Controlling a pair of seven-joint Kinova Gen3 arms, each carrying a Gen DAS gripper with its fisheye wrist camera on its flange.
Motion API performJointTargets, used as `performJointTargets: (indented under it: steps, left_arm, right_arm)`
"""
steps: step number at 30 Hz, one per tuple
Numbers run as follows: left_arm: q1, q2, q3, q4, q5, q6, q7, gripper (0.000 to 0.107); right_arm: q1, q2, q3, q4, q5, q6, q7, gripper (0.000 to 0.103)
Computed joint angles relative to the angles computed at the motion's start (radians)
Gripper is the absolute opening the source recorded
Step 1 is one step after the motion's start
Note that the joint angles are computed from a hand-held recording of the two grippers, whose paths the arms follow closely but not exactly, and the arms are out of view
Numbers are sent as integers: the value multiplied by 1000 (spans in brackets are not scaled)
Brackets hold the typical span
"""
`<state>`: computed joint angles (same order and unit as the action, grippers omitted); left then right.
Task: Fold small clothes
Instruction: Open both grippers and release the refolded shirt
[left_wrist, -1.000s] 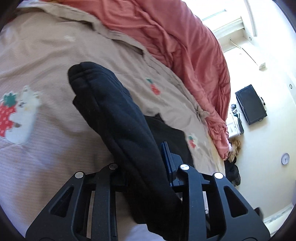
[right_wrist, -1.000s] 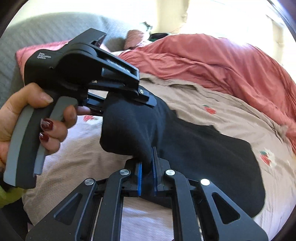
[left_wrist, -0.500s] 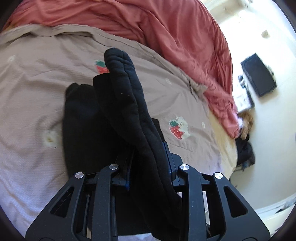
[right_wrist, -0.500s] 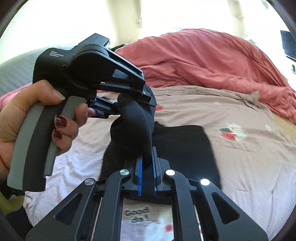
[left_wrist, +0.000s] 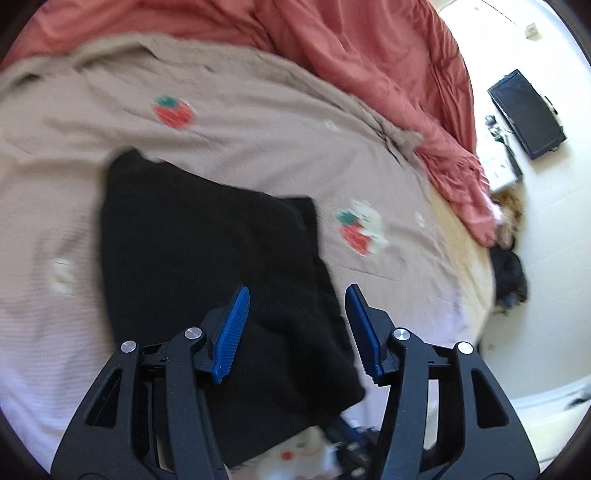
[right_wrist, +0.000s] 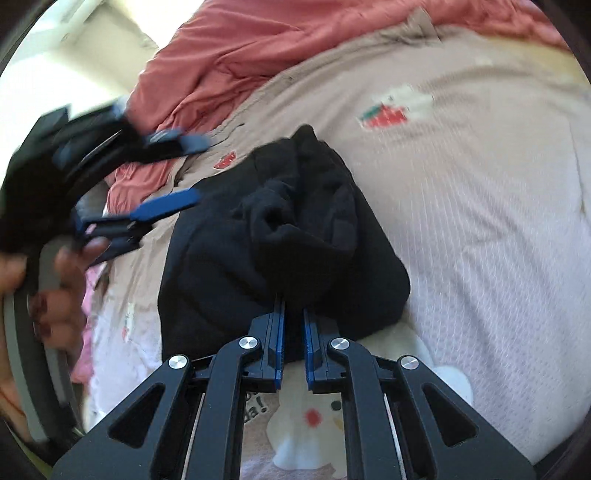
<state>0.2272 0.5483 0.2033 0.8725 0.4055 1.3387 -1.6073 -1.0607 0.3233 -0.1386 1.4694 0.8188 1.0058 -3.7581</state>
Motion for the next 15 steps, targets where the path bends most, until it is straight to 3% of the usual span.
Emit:
performJointTargets:
  steps: [5,8,9,10,12,15]
  left_arm:
    - [80,-151,-118,206,-194,-180,-9,47]
    - [98,-173,-109,265,-299,-224,11,50]
    - [89,-173,-95,273,-308,-224,13,50]
    - [79,-172,-77,293,-301,-222,3,50]
    - [105,-171,-73,327,-327,-244,15,50]
    - [157,-193,-87,394,-404,-322,37,50]
  right_arm:
    - [-2,-8,-11,3,22,14,-62,8]
    - [-2,-18,-13,9,5,25,-117,7]
    - [11,-14,-33,-9,-18,58,-103,7]
    - [12,-6,-37,-34,-42,99,-72,0]
    - [-13,3,-14,-58,-86,167,-40,0]
    - [-32,-41,14,5,-88,149,-113,3]
